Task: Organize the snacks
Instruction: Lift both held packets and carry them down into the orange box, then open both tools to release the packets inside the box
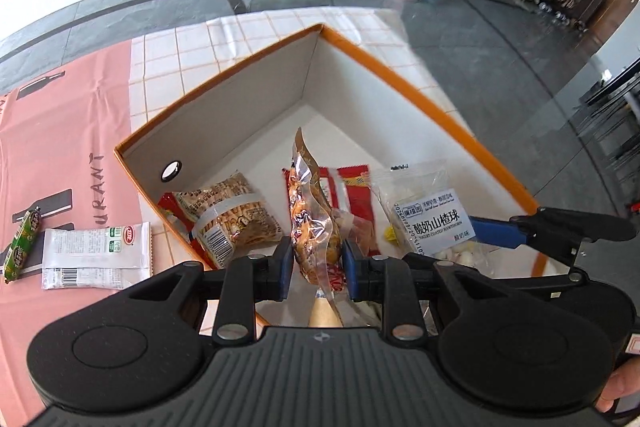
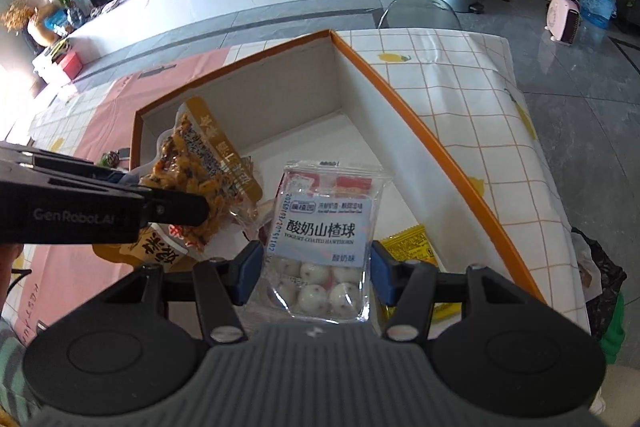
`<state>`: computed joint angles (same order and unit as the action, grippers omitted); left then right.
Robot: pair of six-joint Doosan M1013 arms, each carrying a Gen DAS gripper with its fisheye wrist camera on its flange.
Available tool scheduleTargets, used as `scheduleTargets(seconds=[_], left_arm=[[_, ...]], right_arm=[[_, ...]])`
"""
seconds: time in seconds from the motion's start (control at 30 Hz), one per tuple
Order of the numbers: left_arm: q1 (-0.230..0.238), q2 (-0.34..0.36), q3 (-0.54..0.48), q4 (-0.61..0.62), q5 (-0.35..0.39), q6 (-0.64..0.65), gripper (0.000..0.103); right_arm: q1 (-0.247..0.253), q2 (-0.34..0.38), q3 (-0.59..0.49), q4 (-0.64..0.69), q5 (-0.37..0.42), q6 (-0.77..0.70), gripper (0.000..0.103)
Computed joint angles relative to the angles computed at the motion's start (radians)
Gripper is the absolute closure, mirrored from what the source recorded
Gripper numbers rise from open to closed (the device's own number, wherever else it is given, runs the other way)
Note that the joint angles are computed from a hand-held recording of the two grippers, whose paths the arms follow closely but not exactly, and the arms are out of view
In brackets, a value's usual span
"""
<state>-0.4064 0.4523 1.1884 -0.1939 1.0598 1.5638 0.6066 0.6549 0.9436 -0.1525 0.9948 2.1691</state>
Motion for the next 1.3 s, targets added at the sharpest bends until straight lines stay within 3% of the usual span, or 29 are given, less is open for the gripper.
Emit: scheduleTargets(seconds=[0.2, 0.4, 0.57, 0.77, 0.97, 1.3], left_arm=[[0.004, 0.040, -0.044, -0.006, 0.080, -0.031, 0.074], [0.001, 0.049, -0.052, 0.000, 0.087, -0.006, 0.075], [0.001, 0.057, -0.072, 0.017, 0.117, 0.007, 0.065], [0.008, 0.037, -0.045, -0.003, 0.062, 0.025, 0.055], [0.008, 0.000, -0.011, 0.013, -0.007, 0.059, 0.052], [0.022, -0.099, 0.091, 0.003, -0.118, 0.139, 0.046]], right_arm=[[-0.007, 0.040, -0.056, 0.022, 0.062, -0.063, 0.048], [-0.015, 0.075, -0.102, 0.048, 0.118, -0.113, 0.048], [-0.026, 0.094, -0.131, 0.079, 0.145, -0.107, 0.047], [-0.023, 0.111, -0.159, 0.076, 0.178, -0.104, 0.044], [-0.018, 0.113, -0.171, 0.059, 0.195, -0.088, 0.038], [0.017, 0.069, -0.153, -0.012, 0.191, -0.018, 0.038]])
